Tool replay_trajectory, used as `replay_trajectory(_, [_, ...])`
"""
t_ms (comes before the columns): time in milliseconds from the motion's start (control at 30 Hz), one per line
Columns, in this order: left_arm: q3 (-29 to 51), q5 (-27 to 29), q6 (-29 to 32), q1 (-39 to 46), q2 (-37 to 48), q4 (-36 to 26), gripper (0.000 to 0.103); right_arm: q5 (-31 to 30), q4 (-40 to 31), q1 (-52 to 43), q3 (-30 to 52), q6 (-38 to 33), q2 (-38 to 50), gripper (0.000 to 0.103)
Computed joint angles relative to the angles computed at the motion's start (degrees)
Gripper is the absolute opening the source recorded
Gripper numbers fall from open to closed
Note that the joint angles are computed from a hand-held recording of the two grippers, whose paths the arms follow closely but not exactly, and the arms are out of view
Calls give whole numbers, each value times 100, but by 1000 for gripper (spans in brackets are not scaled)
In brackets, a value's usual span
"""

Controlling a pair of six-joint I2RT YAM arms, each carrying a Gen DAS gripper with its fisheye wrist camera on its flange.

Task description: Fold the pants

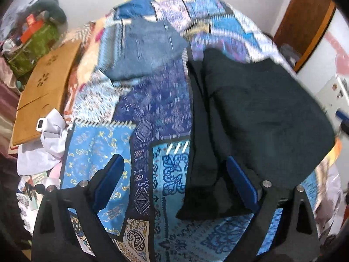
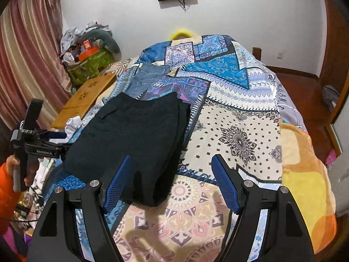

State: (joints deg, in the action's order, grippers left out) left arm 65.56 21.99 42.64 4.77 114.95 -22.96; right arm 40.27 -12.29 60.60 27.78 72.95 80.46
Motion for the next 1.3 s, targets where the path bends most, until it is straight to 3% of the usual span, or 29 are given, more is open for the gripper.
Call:
replay_trajectory(167, [-588,406,216,74,-574,262,96,-253,728,-89,-57,-172,398,71])
replay_trajectory(233, [-1007,357,419,-7,-761,682,91,-403,1011,-88,-38,-253,625,59])
replay_trajectory(267, [-1201,258,500,-68,-796,909,87,-474,1194,-109,-38,-323,739,56])
replay_trajectory(333, [-1347,105,582,-117,-739,1123,68,-486,1489,-80,-90,-356,850,44])
replay_trajectory(400, [-1446,212,658,-40,-676,1291,63,-522,1615,-74,-113,-417,906,41])
replay_trajectory(533, [-1493,215,569,66,-587,1496,36,-444,1690,55,-69,-330,1157,36])
replay_trajectory(600, [-1557,-293,427,-3,-434,1893,18,-453,1793,89,-98,-259,1263,35])
replay_trajectory(633, [-1422,-412,429,15,-262,1808,17,-498,1856,61,-133,-270,1252,35])
replay_trajectory(733, [-1098,-198,542,206,-128,1446,17,-683,1915,-13,-263,-306,1014,36])
replay_trajectory(867, [-882,117,448,264,-446,1273,24,-800,1282,-124,-114,-518,554,40])
replay_trajectory(933, [-723,313,311,186,-558,1114,45,-646,909,-175,57,-623,466,40])
replay_trajectory(1033, [-676,530,50,-76,-806,1276,65,-549,787,-447,100,-1044,195,41])
replay_trajectory(1167, [-326,618,-303,-561,-822,1136,73,-691,837,-999,172,-1639,104,42])
replay_trajectory(1300, [-14,495,-499,-1047,-562,1125,84,-1014,1163,-1684,233,-2295,255,56])
